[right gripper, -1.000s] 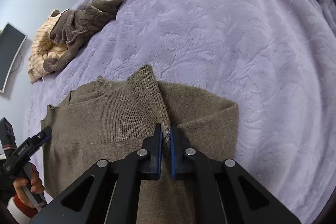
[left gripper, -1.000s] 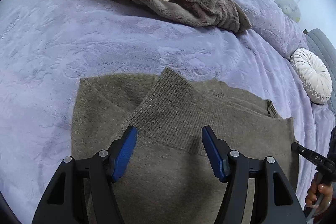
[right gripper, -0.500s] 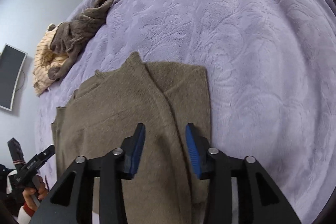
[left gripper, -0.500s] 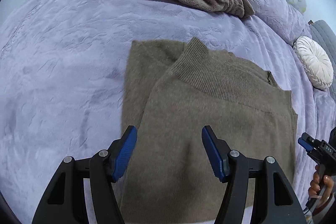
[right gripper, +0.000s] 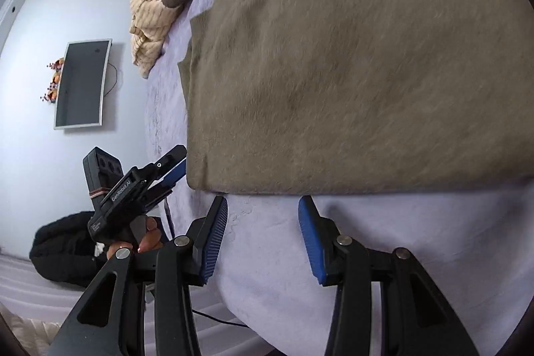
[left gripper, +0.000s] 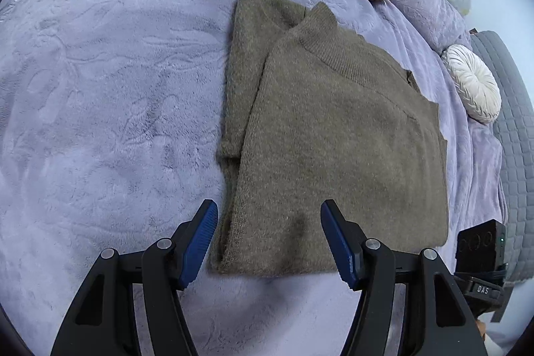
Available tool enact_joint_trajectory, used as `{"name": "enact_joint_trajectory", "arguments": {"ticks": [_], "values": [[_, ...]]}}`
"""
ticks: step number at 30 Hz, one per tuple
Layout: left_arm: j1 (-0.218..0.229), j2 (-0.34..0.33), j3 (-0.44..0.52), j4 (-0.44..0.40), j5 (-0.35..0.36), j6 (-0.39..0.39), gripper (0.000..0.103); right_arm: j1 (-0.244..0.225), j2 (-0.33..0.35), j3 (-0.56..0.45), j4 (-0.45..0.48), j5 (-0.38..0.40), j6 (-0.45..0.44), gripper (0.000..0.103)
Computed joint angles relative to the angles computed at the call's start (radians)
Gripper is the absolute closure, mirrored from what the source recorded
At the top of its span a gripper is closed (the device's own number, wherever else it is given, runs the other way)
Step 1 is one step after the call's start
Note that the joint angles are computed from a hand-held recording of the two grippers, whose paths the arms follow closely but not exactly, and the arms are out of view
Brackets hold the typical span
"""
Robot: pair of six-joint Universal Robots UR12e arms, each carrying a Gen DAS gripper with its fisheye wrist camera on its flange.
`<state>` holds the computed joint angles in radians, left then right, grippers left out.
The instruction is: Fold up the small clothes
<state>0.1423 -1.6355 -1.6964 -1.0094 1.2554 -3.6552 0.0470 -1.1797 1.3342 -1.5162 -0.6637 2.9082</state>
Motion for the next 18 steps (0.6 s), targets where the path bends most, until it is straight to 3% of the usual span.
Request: {"name": "enact_joint_trajectory", "arguments": {"ticks": [5,6,7,8,9,10,11,14,16,18], "values": [[0.030,0.001,-0.031,0.039,-0.121,0.059,0.039,0.036,-0.030,0.140,-0.318,0.058,0.335,0.055],[0.039,-0.001,-0.038,0.049,-0.158,0.073,0.054,0.040,-0.034,0.165,-0.390,0.061,0.402,0.055],[0.046,-0.008,-0.034,0.030,-0.191,0.101,0.079,0.044,-0.035,0.186,-0.467,0.065,0.476,0.055],[0.048,-0.011,-0.026,0.004,-0.195,0.125,0.086,0.048,-0.033,0.206,-0.556,0.077,0.566,0.055],[0.052,-0.012,-0.022,-0.011,-0.202,0.145,0.086,0.050,-0.028,0.220,-0.639,0.086,0.653,0.057],[0.057,-0.008,-0.026,-0.001,-0.220,0.154,0.086,0.054,-0.023,0.220,-0.683,0.073,0.710,0.080],[0.060,0.001,-0.030,0.012,-0.232,0.167,0.086,0.059,-0.022,0.210,-0.686,0.043,0.725,0.090],[0.062,0.032,-0.043,0.020,-0.227,0.218,0.086,0.063,-0.034,0.182,-0.667,0.013,0.649,0.094],[0.064,0.039,-0.053,-0.006,-0.214,0.238,0.086,0.068,-0.056,0.167,-0.616,-0.033,0.548,0.094],[0.063,0.043,-0.072,-0.035,-0.183,0.244,0.086,0.076,-0.064,0.159,-0.563,-0.088,0.507,0.094]]}}
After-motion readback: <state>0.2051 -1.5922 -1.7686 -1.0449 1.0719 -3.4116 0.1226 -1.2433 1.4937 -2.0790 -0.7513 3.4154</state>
